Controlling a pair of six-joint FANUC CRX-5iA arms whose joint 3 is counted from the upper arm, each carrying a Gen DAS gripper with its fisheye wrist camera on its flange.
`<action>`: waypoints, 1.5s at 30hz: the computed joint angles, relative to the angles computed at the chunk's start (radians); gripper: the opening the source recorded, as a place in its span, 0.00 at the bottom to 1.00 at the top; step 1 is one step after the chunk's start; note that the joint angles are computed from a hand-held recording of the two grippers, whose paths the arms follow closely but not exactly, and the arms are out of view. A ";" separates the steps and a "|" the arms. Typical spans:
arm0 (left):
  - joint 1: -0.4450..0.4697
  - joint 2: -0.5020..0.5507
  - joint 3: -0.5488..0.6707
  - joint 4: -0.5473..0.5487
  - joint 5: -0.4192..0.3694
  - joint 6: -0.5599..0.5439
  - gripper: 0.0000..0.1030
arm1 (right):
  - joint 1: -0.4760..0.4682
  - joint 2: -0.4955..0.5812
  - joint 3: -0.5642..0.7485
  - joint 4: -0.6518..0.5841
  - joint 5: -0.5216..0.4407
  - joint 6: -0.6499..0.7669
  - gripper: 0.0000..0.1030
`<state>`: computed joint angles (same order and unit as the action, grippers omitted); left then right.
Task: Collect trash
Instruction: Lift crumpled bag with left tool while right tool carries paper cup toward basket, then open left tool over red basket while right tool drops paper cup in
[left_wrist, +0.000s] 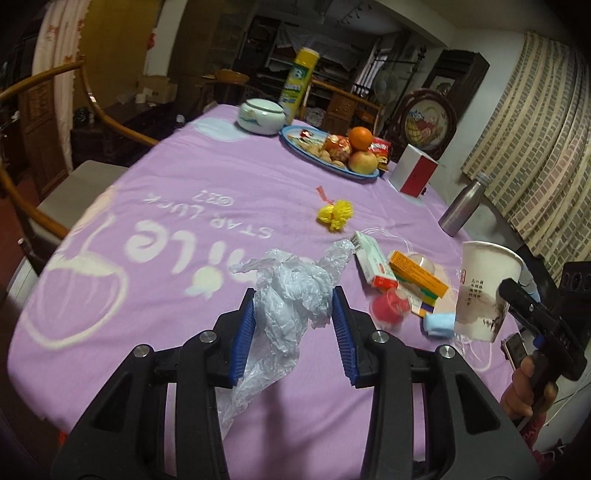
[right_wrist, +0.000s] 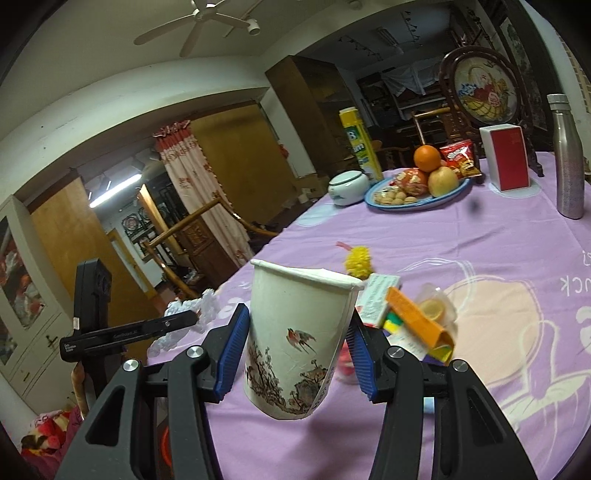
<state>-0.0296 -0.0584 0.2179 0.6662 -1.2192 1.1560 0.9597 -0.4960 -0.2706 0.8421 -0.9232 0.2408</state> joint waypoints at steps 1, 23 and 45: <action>0.016 -0.017 -0.015 0.003 -0.002 -0.006 0.39 | 0.016 -0.002 0.000 0.009 -0.004 -0.007 0.50; 0.557 -0.286 -0.401 -0.152 -0.152 -0.159 0.75 | 0.157 0.289 0.287 -0.194 0.006 0.246 0.50; 0.710 -0.349 -0.467 -0.242 0.047 -0.132 0.93 | 0.169 0.730 0.830 -0.677 -0.207 0.722 0.50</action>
